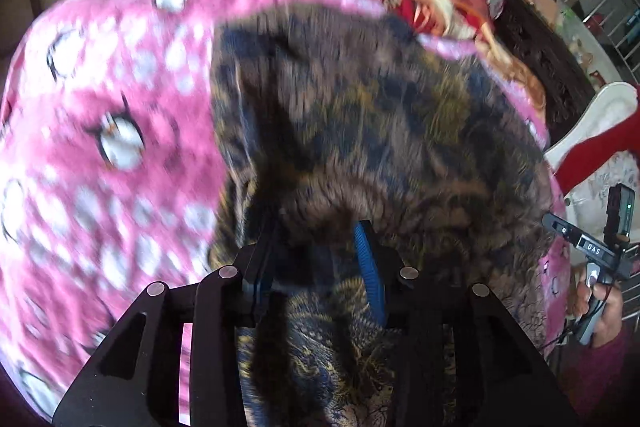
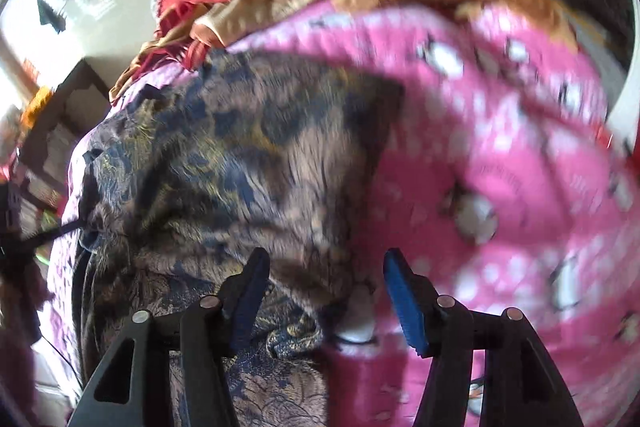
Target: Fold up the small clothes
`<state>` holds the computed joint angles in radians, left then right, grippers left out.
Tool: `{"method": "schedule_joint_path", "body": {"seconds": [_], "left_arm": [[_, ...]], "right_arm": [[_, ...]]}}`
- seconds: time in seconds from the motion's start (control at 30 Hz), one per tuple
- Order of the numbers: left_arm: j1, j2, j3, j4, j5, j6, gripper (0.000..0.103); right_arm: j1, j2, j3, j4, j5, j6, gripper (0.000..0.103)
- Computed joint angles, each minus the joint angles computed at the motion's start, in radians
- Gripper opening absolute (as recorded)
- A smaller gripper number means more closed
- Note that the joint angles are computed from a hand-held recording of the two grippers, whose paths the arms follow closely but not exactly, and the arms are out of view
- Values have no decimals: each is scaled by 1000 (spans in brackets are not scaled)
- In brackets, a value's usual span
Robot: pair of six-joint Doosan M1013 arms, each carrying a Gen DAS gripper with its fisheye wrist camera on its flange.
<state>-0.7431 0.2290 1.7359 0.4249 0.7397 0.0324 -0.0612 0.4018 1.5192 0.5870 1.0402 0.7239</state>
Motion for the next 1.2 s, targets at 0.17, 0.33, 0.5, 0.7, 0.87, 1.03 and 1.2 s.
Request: {"method": "schedule_joint_path", "body": {"seconds": [0.17,0.33,0.5,0.7,0.87,1.03,1.2], "left_arm": [[1,12,22,18,-46,-63,38],[-16,-23,43,14,-43,-113,38],[-83,-68,56,87,27,-188,38],[-174,-107,78,89,107,-263,38],[-240,-121,100,61,131,-302,54],[-292,-104,90,21,201,-295,54],[-320,-92,81,7,213,-291,54]], "right_arm": [[-4,7,22,21,-61,20,15],[7,-16,35,-38,-96,66,15],[-58,-73,52,48,10,16,49],[-127,-159,114,-7,130,-110,50],[-166,-220,226,-87,136,-170,50],[-184,-262,335,-146,80,-202,50],[-215,-262,372,-84,78,-213,36]]}}
